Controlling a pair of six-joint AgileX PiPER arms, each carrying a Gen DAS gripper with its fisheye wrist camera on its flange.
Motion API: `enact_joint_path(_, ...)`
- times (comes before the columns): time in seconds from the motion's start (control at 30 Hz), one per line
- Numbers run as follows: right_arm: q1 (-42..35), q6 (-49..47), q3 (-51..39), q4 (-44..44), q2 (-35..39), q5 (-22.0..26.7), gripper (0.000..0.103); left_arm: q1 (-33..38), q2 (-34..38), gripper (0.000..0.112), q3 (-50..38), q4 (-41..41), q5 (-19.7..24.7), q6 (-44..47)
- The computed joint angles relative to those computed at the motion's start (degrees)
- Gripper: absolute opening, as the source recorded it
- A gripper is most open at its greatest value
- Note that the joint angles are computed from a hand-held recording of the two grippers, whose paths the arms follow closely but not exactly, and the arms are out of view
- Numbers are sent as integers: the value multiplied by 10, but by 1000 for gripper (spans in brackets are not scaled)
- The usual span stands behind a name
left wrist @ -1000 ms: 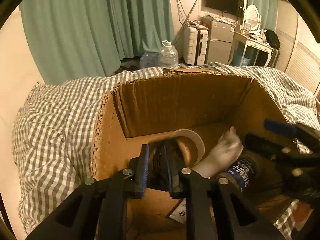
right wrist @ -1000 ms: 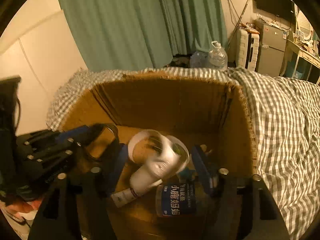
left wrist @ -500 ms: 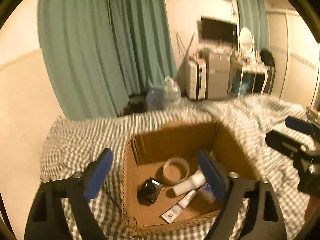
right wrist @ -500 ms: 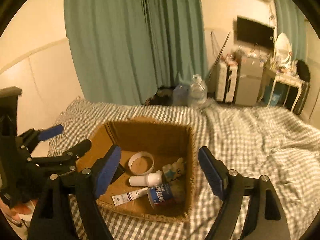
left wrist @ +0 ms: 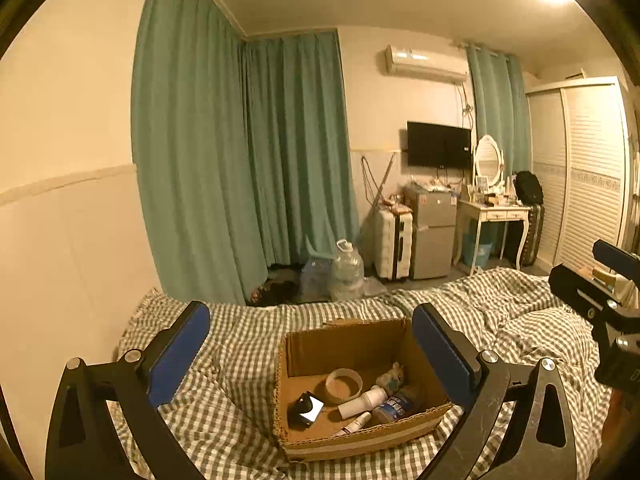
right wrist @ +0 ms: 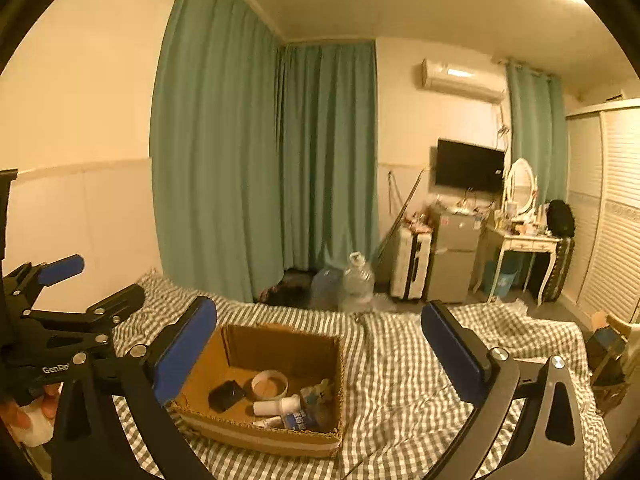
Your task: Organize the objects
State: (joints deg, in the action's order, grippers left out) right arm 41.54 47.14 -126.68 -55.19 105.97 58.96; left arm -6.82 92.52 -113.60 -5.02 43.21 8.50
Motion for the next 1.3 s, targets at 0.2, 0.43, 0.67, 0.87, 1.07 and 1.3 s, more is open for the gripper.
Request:
enact_joint_path(0.2, 33, 145, 182, -129, -64, -34, 103, 33, -106, 103, 212, -122, -131, 110)
enact_joint_path(0.43, 17, 356, 409, -193, -118, -114, 103, 15, -160, 103, 417, -79, -293, 51)
enact_joint_path(0.67, 16, 432, 438, -242, -81, -33, 103, 18, -132, 103, 440, -28, -313, 13)
enact_joint_path(0.87, 13, 432, 428, -222, -66, -63, 103, 19, -135, 103, 459, -88, -311, 79)
enact_joint_path(1.07, 28, 419, 421, -227, -62, -59, 103, 9, -143, 103, 478, -49, -306, 36)
enact_joint_path(1.3, 40, 415, 413, -236, -51, -42, 103, 16, -137, 103, 482, -92, -306, 59)
